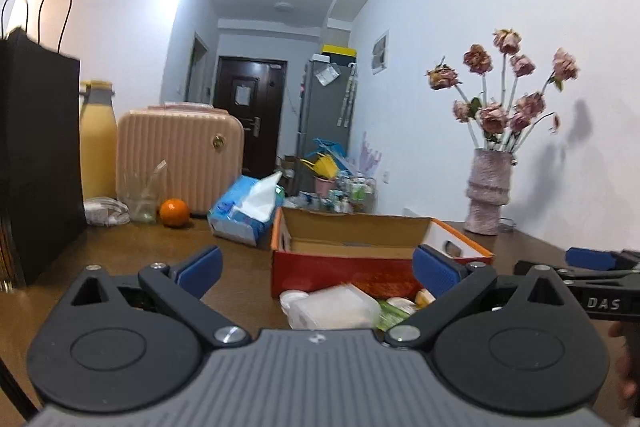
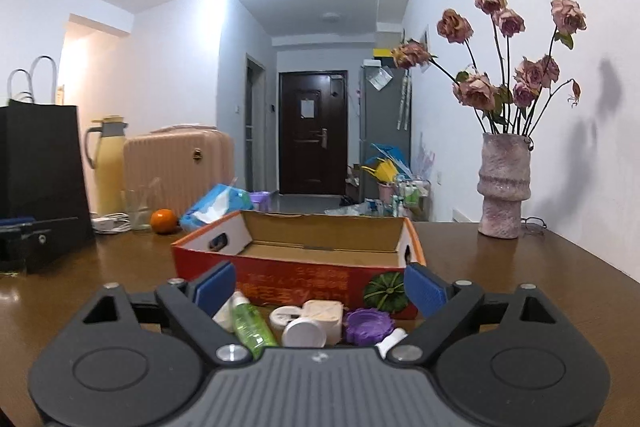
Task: Organize rigid objects
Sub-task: 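Open the right tool to release the brush and withdraw, then reach the right tool to the white plastic container and grasp it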
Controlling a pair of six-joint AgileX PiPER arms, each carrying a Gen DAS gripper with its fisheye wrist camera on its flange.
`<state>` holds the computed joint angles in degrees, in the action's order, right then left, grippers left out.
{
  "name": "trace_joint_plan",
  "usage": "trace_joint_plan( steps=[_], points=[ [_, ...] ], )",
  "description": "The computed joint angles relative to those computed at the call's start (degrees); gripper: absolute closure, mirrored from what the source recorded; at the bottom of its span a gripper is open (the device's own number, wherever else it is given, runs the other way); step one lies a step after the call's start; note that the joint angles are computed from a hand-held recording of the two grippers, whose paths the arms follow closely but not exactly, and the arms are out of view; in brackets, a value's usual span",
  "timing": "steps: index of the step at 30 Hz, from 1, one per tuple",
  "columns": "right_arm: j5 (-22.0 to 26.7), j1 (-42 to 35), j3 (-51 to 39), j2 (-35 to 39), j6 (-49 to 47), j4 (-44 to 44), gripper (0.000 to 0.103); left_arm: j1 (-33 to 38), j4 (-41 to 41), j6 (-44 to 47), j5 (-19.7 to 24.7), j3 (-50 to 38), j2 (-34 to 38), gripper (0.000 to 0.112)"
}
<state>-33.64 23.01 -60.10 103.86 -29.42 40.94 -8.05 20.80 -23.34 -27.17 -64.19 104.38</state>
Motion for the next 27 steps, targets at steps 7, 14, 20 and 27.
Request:
trace_joint_plan(
  steps=[7,14,20,27],
  points=[
    [-5.1,6.3,7.3,-4.6,-2.6,7.9,0.010,3.0,4.2,-3.9,-3.8,10.9,-6.9,0.009],
    [-10.9,12.9,17.7,-10.4,0.0,12.4,0.003,5.8,11.5,-11.1,-4.3,17.9,-13.2,0.009],
    [-15.4,19.0,24.6,-15.6,-1.9,18.7,0.003,4.3,9.8,-6.6,-5.5,21.2,-16.3,0.009],
    [-16.8,23.6,29.8,-20.3,-2.6,23.9,0.003,0.9,7.0,-3.9,-5.4,23.9,-17.9,0.009]
  ],
)
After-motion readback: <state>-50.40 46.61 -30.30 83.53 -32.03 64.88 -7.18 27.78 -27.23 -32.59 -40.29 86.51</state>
